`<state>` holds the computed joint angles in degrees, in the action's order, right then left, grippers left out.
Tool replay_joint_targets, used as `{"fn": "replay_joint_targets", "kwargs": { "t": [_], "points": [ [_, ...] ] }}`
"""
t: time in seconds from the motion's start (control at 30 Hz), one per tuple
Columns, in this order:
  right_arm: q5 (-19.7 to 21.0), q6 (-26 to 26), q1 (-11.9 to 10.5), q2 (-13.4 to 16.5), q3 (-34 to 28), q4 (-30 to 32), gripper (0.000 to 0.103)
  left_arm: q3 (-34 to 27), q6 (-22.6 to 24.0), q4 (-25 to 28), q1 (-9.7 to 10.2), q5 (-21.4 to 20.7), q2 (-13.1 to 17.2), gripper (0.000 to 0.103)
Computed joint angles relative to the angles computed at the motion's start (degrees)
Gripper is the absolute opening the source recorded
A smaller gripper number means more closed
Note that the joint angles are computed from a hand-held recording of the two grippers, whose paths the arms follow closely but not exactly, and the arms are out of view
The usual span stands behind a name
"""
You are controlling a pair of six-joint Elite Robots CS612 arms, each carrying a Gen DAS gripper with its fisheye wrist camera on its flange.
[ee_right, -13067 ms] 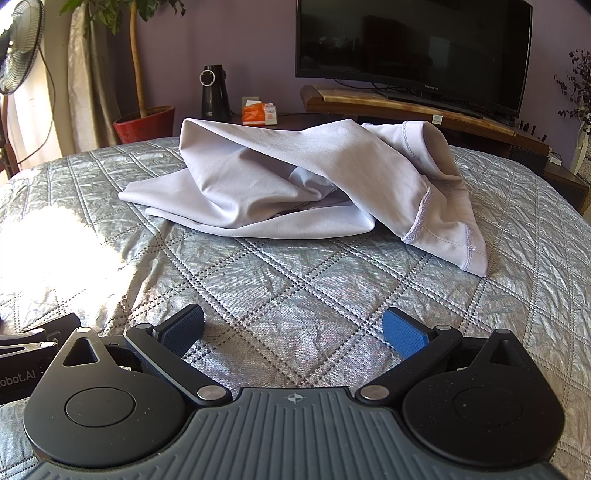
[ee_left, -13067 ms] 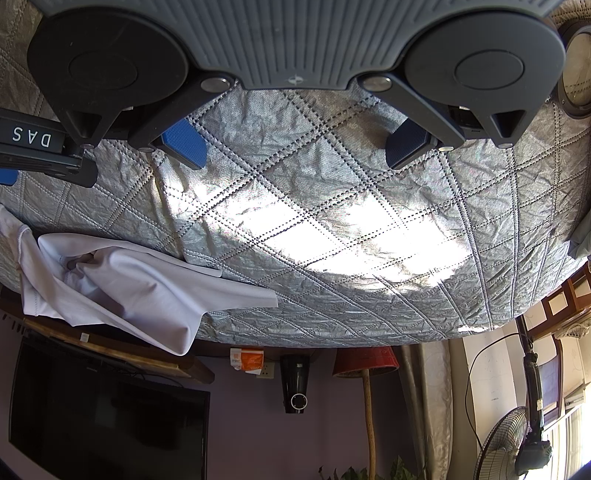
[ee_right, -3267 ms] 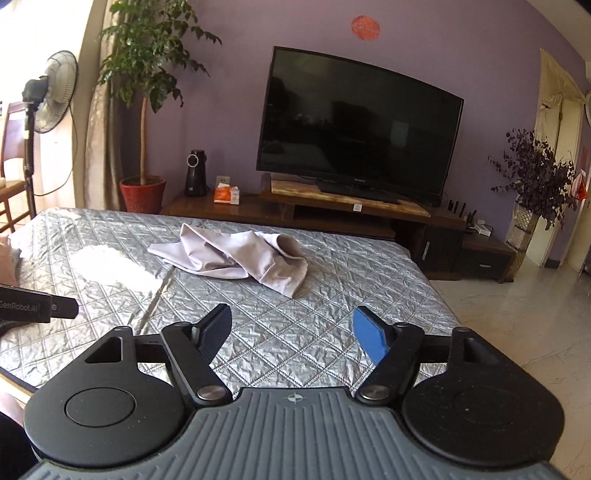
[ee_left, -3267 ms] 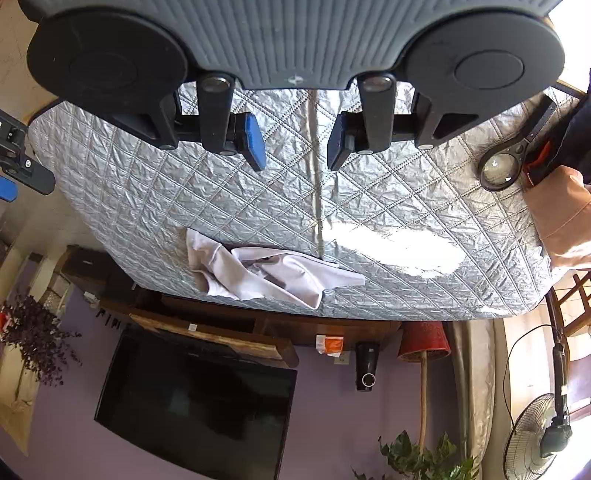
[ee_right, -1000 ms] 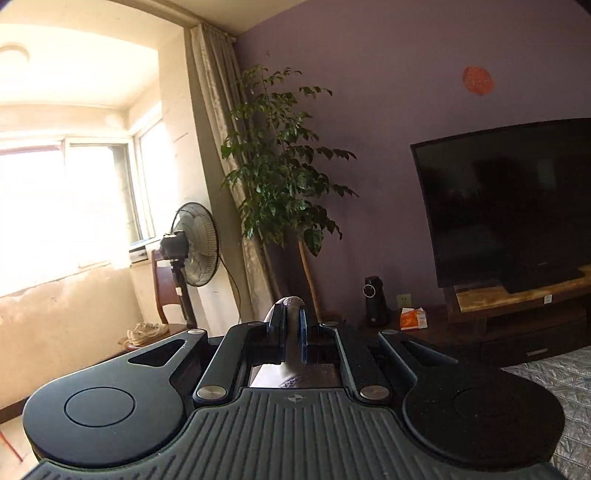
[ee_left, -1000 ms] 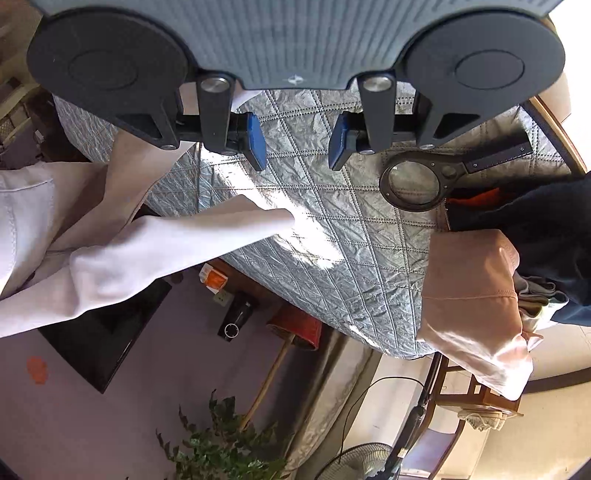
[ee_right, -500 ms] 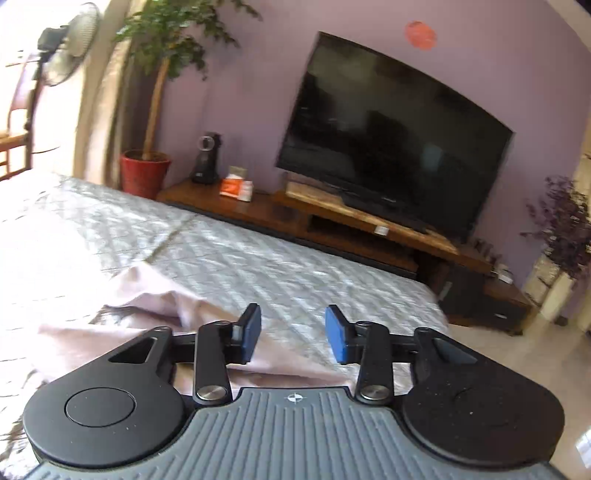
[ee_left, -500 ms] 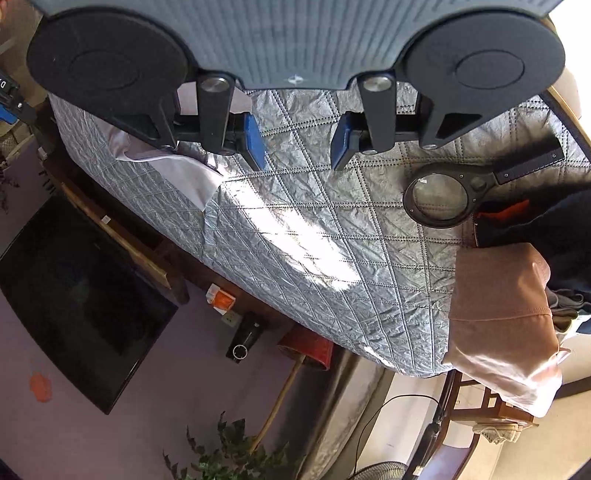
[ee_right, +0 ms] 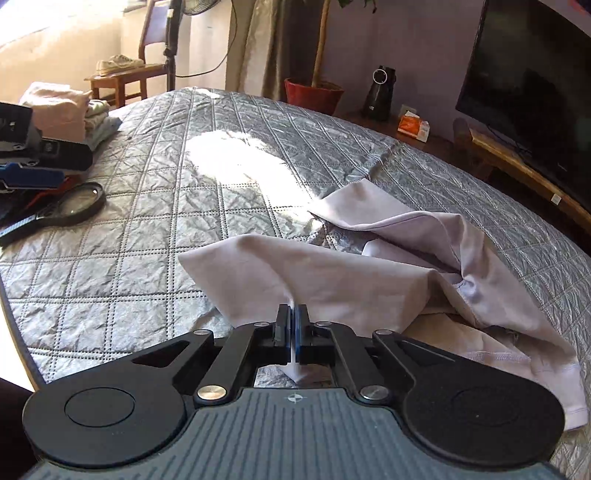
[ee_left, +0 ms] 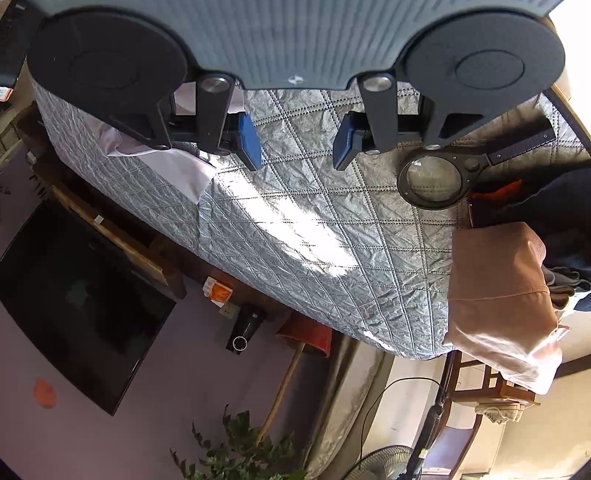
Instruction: Fold clothes
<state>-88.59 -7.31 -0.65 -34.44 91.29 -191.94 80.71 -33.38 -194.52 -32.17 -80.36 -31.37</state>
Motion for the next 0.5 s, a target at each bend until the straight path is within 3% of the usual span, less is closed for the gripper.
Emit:
{"fn": "replay_joint_targets", "kwargs": {
  "t": [0.07,0.1,0.17,0.2,0.23,0.27,0.3,0.37,0.47,0.5],
  "points": [
    [2.6,3.5,-0.2,0.4,-1.7,0.7,0.001,0.0,-0.9,0.3,0.07,0.3,0.0,0.04],
    [6.2,5.7,-0.7,0.6,-2.5,0.4,0.001,0.0,-1.6,0.4,0.13,0.4,0.0,0.04],
    [18.2,13.5,-1.9,1.2,-3.7,-3.8,0.0,0.1,-3.2,0.6,0.28,1.1,0.0,0.04],
    [22.0,16.1,-2.1,1.5,-4.3,-6.2,0.003,0.1,-3.7,0.8,0.35,1.4,-0.1,0.04],
    [23.5,16.3,-2.1,1.3,-4.3,-8.7,0.022,0.1,-4.0,1.0,0.41,1.3,-0.1,0.04],
    [22.5,14.1,-2.0,0.8,-3.6,-9.8,0.033,0.0,-4.0,1.2,0.47,1.2,-0.1,0.04],
    [19.1,12.2,-1.5,0.2,-2.9,-10.7,0.051,0.0,-3.9,1.4,0.53,1.1,-0.1,0.04],
    [13.2,8.1,-1.3,-1.1,-0.2,-10.8,0.053,-0.1,-3.5,1.2,0.56,0.9,-0.1,0.04],
    [-3.3,1.4,-0.8,-3.0,4.4,-6.5,0.053,-0.3,-3.3,1.2,0.66,0.3,0.1,0.04],
    [-6.0,2.2,-0.9,-3.2,5.5,-4.7,0.055,-0.3,-3.5,1.3,0.68,0.1,0.1,0.04]
  ]
}}
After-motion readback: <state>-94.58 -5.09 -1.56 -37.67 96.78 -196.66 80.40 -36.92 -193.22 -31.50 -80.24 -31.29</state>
